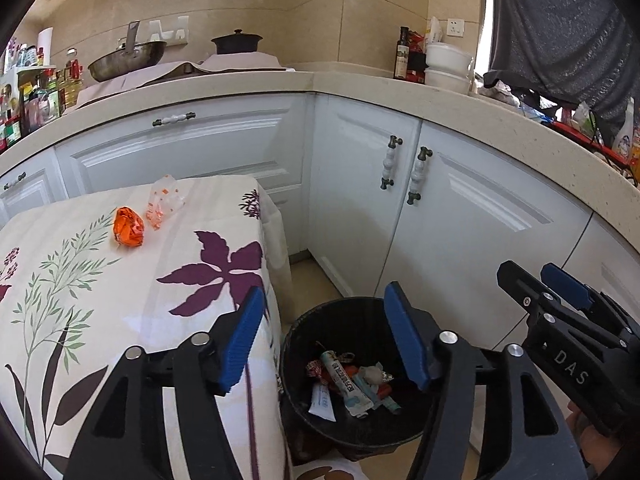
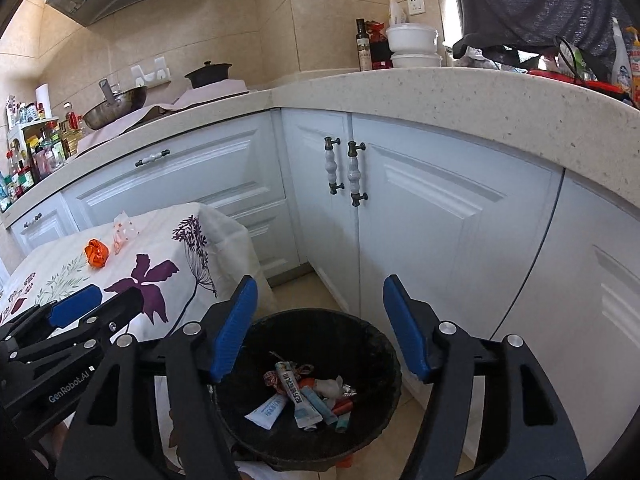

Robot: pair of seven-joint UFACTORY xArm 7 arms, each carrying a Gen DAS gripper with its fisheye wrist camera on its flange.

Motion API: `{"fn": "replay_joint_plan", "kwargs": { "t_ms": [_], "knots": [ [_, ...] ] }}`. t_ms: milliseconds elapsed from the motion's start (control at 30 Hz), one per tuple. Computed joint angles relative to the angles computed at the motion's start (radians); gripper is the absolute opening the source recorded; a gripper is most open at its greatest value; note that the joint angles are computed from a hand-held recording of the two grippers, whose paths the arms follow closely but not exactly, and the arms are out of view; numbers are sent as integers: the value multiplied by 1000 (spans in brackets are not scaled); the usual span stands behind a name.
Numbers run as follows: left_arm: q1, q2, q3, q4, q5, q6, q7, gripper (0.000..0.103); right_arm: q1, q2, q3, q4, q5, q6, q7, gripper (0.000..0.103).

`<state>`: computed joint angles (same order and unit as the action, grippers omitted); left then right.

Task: Collect trash
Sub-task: 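Open both grippers to drop the tubes into the black bin, then move both open grippers back over the table toward the orange bag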

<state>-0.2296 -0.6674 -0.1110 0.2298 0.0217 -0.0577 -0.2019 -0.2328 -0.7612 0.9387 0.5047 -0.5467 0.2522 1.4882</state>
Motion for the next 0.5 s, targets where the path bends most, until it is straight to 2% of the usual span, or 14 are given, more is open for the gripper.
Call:
{"fn": "replay_joint_plan", "kwargs": {
  "t_ms": [233, 500],
  "knots": [
    [57, -37, 3, -11, 14, 0, 18, 70, -47, 23, 44, 55, -11, -8, -1, 69],
    [141, -63, 42, -11, 24, 8, 68, 70, -154, 70, 136, 148, -4, -45, -19, 70]
  ]
}}
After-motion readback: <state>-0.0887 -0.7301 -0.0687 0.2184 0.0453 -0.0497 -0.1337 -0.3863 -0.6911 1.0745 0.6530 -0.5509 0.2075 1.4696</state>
